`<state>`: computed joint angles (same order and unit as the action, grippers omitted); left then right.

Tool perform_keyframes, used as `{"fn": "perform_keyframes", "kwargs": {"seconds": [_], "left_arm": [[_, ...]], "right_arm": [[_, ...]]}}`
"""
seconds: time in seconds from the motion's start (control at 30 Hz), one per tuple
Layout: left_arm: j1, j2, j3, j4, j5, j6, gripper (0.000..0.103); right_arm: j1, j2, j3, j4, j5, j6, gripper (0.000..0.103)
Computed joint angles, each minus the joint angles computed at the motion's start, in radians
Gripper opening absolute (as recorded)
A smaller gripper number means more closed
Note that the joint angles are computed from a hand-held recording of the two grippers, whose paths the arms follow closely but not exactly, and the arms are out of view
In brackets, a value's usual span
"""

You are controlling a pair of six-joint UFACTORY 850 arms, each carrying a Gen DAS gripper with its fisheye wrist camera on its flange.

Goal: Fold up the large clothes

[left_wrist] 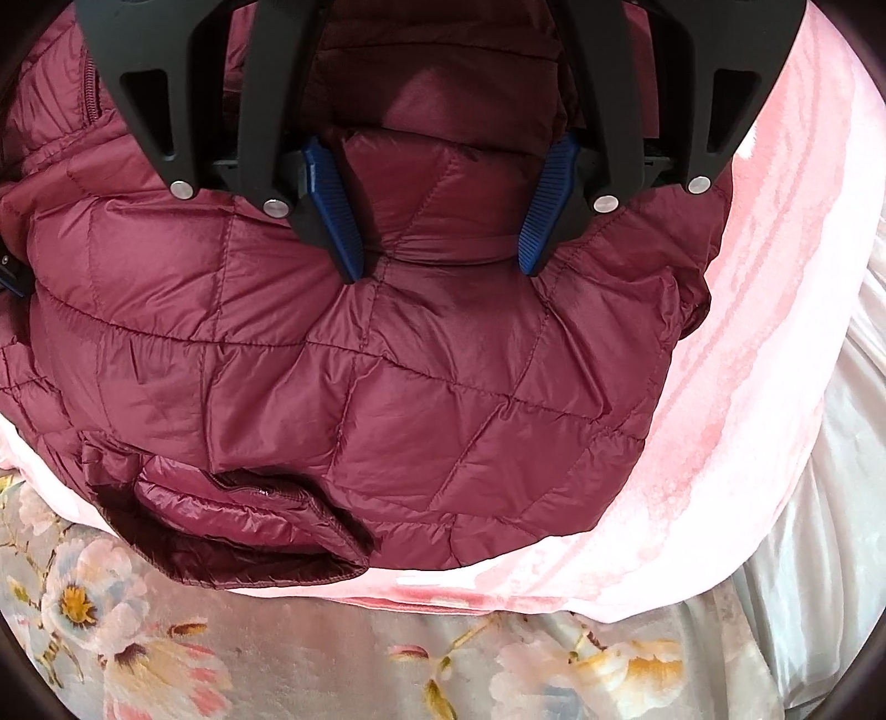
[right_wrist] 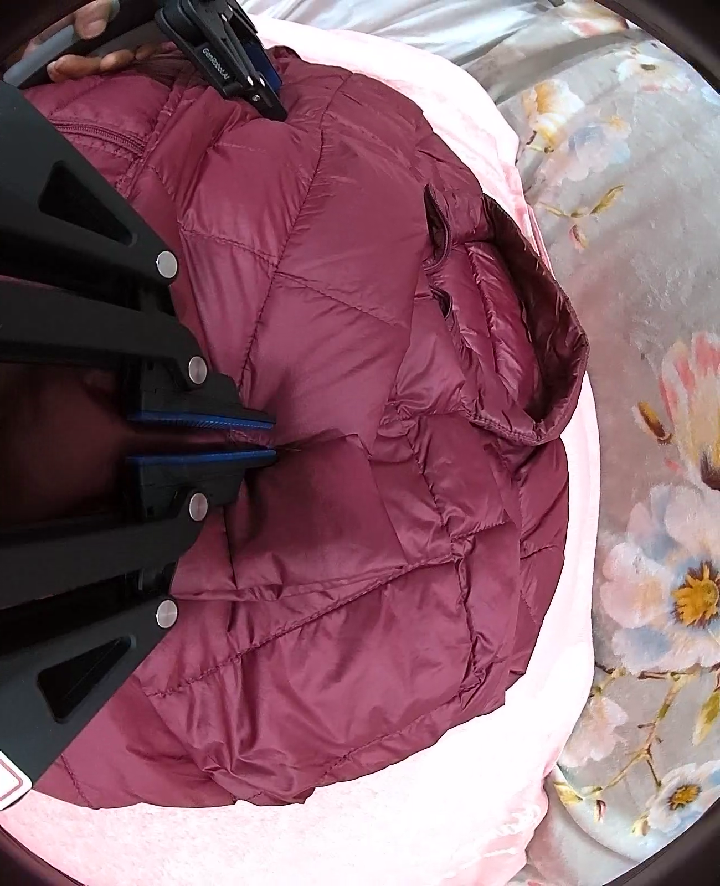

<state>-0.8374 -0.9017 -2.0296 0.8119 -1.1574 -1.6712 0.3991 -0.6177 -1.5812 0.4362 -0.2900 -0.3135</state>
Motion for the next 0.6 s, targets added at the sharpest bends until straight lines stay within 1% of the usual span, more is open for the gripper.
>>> {"fn": "perform_keyframes", "kwargs": {"seconds": [0.17, 0.33, 0.4, 0.43, 0.47, 0.5, 0.53, 0.57, 0.6], "left_arm": [[-0.001, -0.008, -0.01, 0.004, -0.012, 0.005, 0.057], [-0.001, -0.018, -0.025, 0.005, -0.026, 0.014, 0.058], [-0.001, -0.019, -0.027, 0.008, -0.028, 0.014, 0.059], [-0.002, -0.013, -0.019, 0.01, -0.024, 0.008, 0.06], [0.0, 0.01, 0.014, 0.011, 0.003, -0.01, 0.061], [0.006, 0.044, 0.057, 0.003, 0.051, -0.022, 0.063], [0.01, 0.066, 0.084, -0.004, 0.084, -0.027, 0.063], [0.018, 0.108, 0.132, -0.008, 0.143, -0.045, 0.063], [0.026, 0.148, 0.174, 0.005, 0.198, -0.072, 0.063]], "right_arm": [[0.002, 0.001, 0.001, -0.029, 0.005, 0.022, 0.004], [0.002, 0.002, 0.003, -0.018, 0.006, 0.014, 0.004], [0.0, 0.002, 0.003, 0.005, 0.005, -0.009, 0.004], [-0.004, 0.001, 0.001, 0.045, -0.003, -0.046, 0.006], [-0.009, 0.001, -0.004, 0.081, -0.018, -0.074, 0.007], [-0.018, 0.001, -0.015, 0.138, -0.051, -0.119, 0.01], [-0.024, 0.004, -0.02, 0.192, -0.071, -0.168, 0.02], [-0.032, 0.012, -0.02, 0.286, -0.08, -0.26, 0.036], [-0.036, 0.023, -0.02, 0.368, -0.069, -0.342, 0.044]]}}
